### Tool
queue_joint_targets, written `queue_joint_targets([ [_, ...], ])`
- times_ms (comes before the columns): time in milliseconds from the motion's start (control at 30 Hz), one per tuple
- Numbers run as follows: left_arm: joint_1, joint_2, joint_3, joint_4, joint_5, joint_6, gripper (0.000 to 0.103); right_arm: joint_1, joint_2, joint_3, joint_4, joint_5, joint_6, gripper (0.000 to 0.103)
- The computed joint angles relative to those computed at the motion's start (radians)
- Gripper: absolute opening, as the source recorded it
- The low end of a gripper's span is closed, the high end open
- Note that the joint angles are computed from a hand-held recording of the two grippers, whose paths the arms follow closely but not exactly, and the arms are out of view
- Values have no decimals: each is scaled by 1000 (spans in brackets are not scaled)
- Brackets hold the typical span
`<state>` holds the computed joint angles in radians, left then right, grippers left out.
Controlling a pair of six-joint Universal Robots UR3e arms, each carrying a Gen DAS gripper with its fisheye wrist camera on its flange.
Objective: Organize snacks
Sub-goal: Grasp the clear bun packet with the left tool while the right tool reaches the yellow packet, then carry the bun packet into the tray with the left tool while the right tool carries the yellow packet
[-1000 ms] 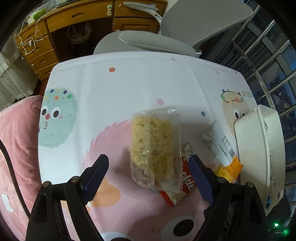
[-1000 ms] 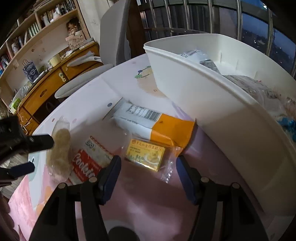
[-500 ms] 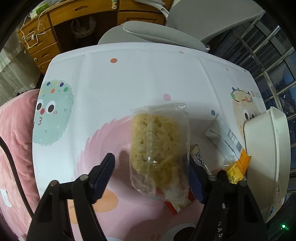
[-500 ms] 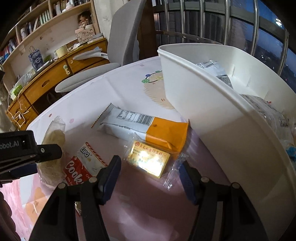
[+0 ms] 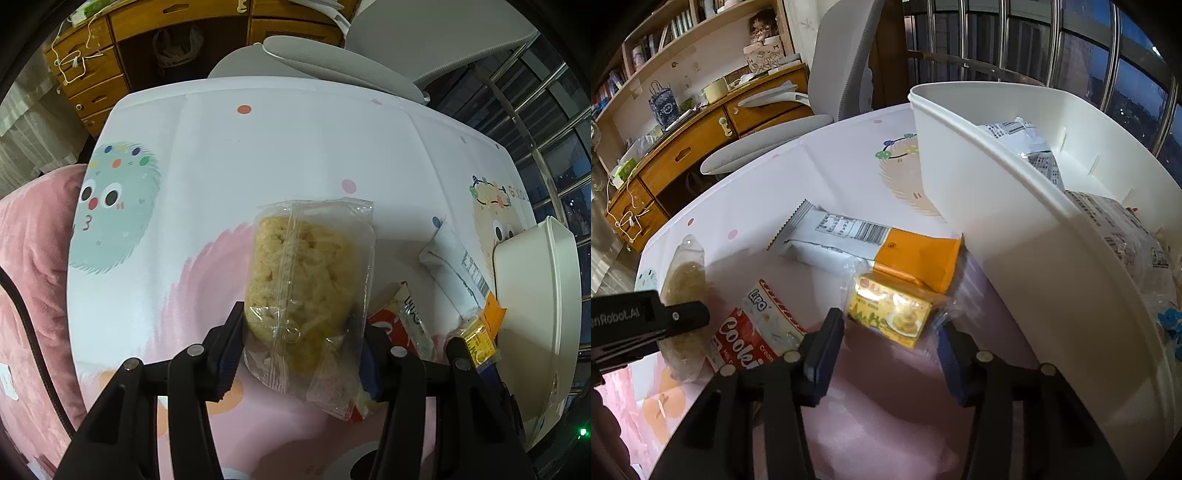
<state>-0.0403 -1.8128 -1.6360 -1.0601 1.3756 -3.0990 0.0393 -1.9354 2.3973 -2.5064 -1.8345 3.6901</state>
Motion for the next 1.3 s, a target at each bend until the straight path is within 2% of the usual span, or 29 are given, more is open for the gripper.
queue_joint_targets([
  [267, 43, 112, -52, -47, -23, 29, 51, -44, -80, 1, 80, 75, -37, 49],
  [633, 111, 377, -122, -205, -63, 100, 51, 9, -243, -55, 272, 89, -64, 49],
  [967, 293, 730, -141, -514, -139, 255, 51, 117, -416, -155, 510, 43, -44, 49],
  [1167, 438, 901, -73, -800, -196, 367, 51, 231, -500, -245, 663, -15, 16, 49],
  [1300, 486, 978, -16, -953, -225, 428, 51, 330, -536, -310, 764, -68, 81, 49],
])
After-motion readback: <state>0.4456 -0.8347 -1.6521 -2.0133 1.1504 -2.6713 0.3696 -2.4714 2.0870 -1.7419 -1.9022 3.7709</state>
